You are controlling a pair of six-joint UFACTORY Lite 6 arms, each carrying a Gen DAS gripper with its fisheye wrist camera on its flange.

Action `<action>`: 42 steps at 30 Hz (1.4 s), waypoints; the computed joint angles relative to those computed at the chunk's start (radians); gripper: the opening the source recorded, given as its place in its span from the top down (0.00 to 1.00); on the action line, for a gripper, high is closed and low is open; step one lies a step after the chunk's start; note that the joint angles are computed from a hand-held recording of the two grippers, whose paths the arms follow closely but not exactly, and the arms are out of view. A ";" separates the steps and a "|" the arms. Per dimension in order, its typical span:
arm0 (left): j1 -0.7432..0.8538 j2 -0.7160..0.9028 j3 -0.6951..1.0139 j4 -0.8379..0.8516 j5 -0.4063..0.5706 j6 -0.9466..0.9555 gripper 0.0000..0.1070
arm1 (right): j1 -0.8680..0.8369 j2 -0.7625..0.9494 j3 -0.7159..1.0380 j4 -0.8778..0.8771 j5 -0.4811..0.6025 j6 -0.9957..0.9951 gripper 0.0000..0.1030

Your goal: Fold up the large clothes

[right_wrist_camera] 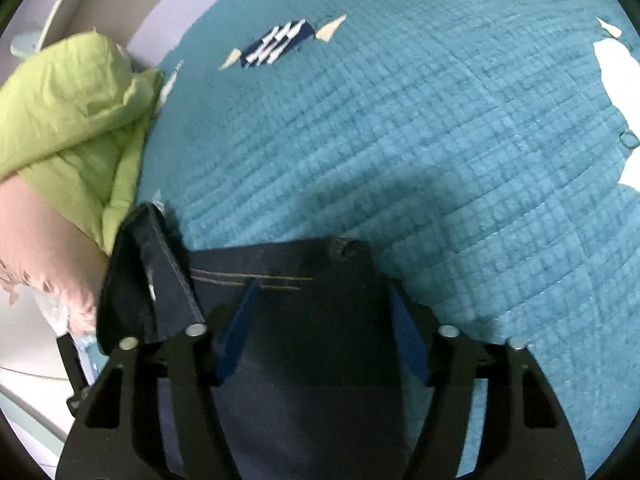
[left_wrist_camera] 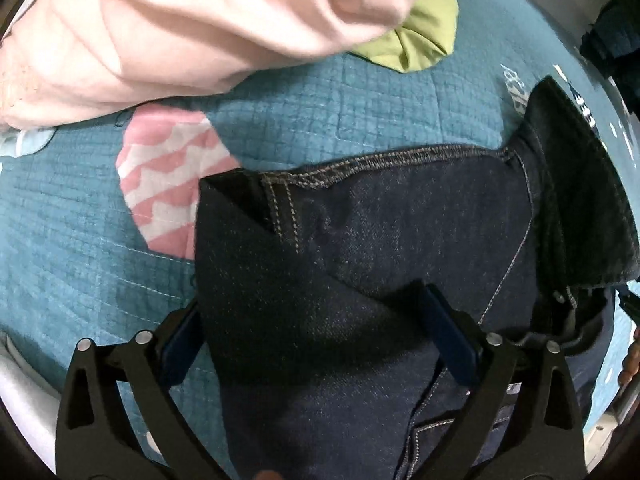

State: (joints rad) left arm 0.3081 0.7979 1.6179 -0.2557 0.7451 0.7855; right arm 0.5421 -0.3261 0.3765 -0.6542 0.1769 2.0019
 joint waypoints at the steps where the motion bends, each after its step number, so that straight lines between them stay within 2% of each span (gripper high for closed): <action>1: 0.002 -0.004 -0.004 -0.015 -0.004 0.001 0.10 | 0.010 0.010 0.007 -0.024 0.018 0.017 0.70; 2: -0.002 -0.014 -0.020 -0.019 -0.021 -0.011 0.19 | 0.019 0.010 0.011 -0.006 0.048 -0.003 0.76; 4: 0.006 -0.027 -0.028 -0.024 -0.029 0.000 0.28 | 0.024 -0.020 -0.019 -0.073 0.036 0.063 0.88; 6: 0.010 -0.035 -0.027 -0.017 -0.020 0.011 0.39 | 0.054 -0.086 -0.054 -0.186 0.056 0.175 0.90; 8: 0.022 -0.042 -0.013 -0.014 0.001 0.025 0.67 | 0.101 -0.142 -0.064 -0.250 0.110 0.249 0.91; 10: 0.044 -0.038 0.017 -0.025 0.028 0.047 0.80 | 0.151 -0.195 -0.062 -0.273 0.171 0.286 0.91; 11: 0.057 -0.040 0.025 -0.045 0.041 0.067 0.83 | 0.173 -0.231 -0.069 -0.285 0.197 0.310 0.91; 15: 0.137 -0.145 -0.041 -0.170 0.078 0.236 0.89 | 0.312 -0.322 -0.046 -0.316 0.342 0.399 0.91; 20: 0.249 -0.271 -0.103 -0.308 0.196 0.419 0.91 | 0.542 -0.350 0.040 -0.354 0.553 0.494 0.91; 23: 0.370 -0.348 -0.116 -0.373 0.329 0.541 0.91 | 0.730 -0.332 0.124 -0.353 0.719 0.547 0.92; 26: 0.459 -0.447 -0.181 -0.425 0.417 0.626 0.91 | 0.923 -0.281 0.228 -0.349 0.898 0.590 0.92; 33: 0.814 -0.550 -0.197 -0.430 0.747 0.818 0.91 | 1.447 -0.021 0.561 -0.280 1.323 0.749 0.92; 34: 0.844 -0.561 -0.222 -0.421 0.775 0.846 0.91 | 1.492 0.034 0.623 -0.263 1.359 0.762 0.92; 37: 1.027 -0.497 -0.155 -0.350 0.894 0.937 0.90 | 1.645 0.203 0.791 -0.188 1.445 0.835 0.92; 39: 1.114 -0.447 -0.108 -0.295 0.933 0.999 0.89 | 1.708 0.291 0.870 -0.142 1.465 0.882 0.92; 42: 1.234 -0.363 -0.064 -0.187 0.938 1.110 0.86 | 1.811 0.420 0.959 -0.057 1.450 1.023 0.92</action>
